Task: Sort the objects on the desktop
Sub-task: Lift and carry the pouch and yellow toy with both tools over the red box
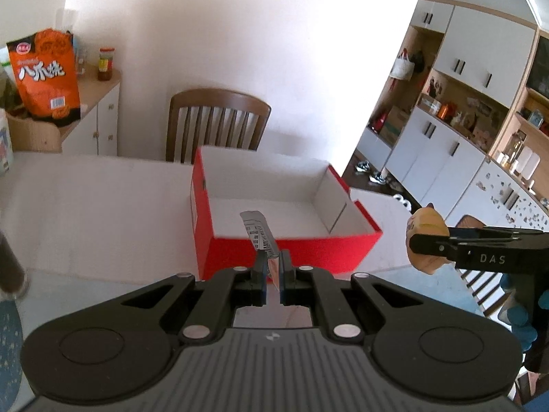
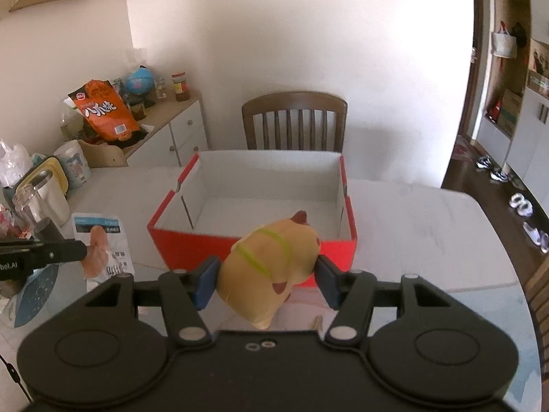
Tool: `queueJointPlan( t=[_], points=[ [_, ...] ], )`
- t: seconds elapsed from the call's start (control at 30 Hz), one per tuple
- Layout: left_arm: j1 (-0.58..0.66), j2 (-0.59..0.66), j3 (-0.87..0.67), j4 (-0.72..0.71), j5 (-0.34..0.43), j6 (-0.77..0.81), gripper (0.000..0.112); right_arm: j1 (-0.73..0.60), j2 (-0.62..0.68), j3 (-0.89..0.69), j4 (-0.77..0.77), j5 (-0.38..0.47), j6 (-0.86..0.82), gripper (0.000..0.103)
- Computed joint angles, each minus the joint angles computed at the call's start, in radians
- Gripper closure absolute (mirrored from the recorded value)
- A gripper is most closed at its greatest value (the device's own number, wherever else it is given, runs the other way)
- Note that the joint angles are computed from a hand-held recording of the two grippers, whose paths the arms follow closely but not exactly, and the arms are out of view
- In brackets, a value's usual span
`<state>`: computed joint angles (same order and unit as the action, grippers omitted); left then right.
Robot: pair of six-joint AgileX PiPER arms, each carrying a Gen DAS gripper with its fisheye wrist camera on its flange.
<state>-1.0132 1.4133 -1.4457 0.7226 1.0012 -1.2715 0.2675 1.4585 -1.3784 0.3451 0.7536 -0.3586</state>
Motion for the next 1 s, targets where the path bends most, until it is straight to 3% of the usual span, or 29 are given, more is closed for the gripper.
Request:
queueJointPlan(
  t=[0.23,0.67,1.0],
  points=[
    [0.070,0.065,-0.112,-0.018,-0.022,0.074,0.107,-0.033,0.091,-0.125,0.060,0.032,-0.088,0.044],
    [0.174,0.221,-0.321,-0.067,-0.051,0.198,0.107,-0.029,0.239,-0.304,0.054,0.074,-0.104,0.044],
    [0.285,0.327,-0.350,-0.160,-0.165,0.254,0.107,0.014,0.420,-0.476,-0.025,0.104,-0.057,0.044]
  ],
)
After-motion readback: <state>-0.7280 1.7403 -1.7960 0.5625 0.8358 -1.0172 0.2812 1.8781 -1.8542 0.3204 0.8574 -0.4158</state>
